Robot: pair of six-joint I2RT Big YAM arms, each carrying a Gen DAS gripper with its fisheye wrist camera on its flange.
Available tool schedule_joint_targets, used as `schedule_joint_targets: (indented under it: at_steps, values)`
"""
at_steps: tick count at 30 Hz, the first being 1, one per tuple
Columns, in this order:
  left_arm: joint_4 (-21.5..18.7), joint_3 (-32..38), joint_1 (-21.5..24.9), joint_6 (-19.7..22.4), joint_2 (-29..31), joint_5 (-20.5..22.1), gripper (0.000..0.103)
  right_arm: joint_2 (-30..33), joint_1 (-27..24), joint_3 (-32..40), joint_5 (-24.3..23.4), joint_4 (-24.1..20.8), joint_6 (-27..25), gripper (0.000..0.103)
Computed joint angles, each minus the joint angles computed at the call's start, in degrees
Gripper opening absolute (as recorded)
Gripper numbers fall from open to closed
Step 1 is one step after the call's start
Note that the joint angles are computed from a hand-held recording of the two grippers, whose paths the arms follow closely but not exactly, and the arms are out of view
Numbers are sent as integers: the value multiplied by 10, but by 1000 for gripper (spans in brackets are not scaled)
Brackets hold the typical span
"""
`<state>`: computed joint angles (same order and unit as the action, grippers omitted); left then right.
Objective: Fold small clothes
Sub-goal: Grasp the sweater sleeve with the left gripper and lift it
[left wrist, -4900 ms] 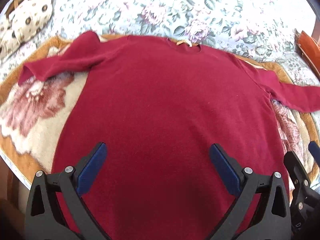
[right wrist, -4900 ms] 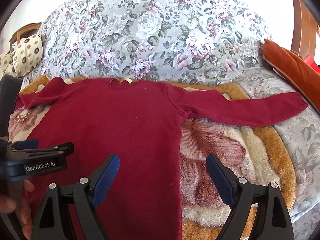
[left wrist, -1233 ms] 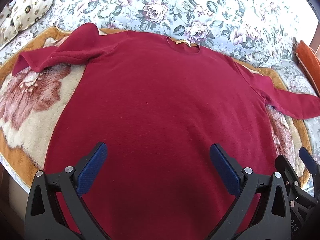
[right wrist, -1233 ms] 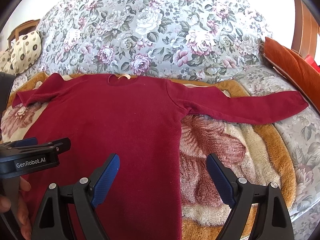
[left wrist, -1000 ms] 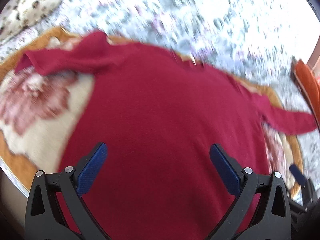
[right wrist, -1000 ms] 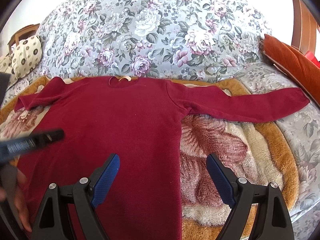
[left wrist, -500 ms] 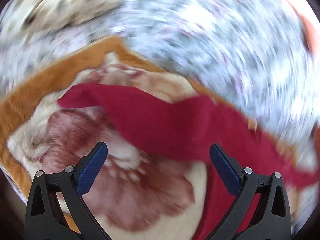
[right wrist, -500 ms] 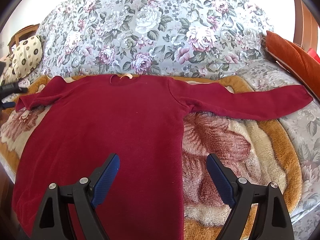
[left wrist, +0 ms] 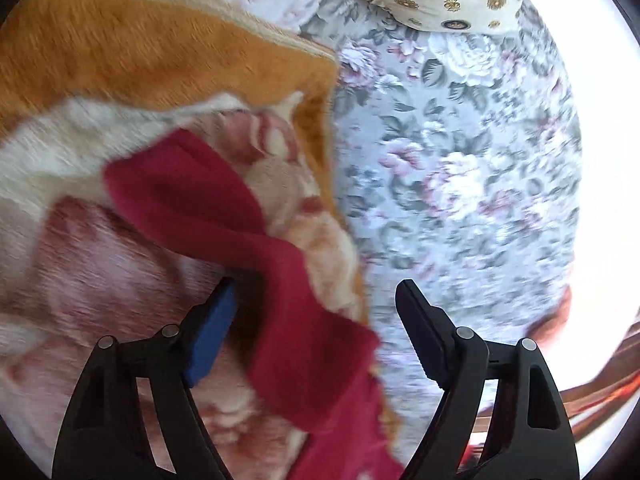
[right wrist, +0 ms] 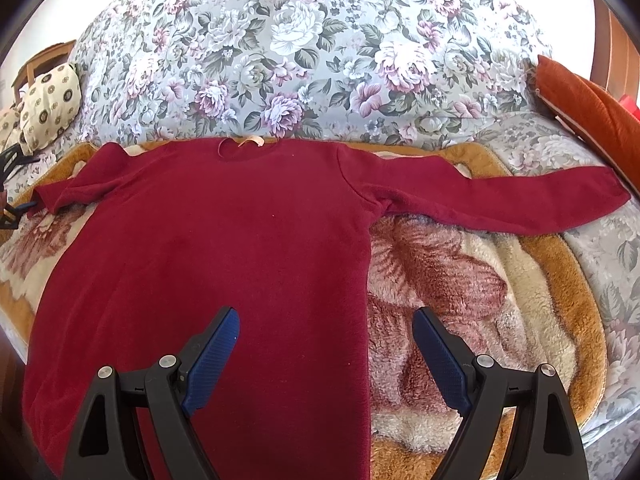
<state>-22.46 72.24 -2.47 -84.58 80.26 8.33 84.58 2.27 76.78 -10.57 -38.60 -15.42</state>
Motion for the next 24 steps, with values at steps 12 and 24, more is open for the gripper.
schedule_joint_targets:
  at_steps: [12, 24]
  values:
    - [31, -31, 17, -92, 26, 22, 28, 3, 3, 2, 5, -5, -3, 87]
    - [-233, 151, -59, 165, 36, -227, 5, 1, 1, -1, 3, 0, 2, 87]
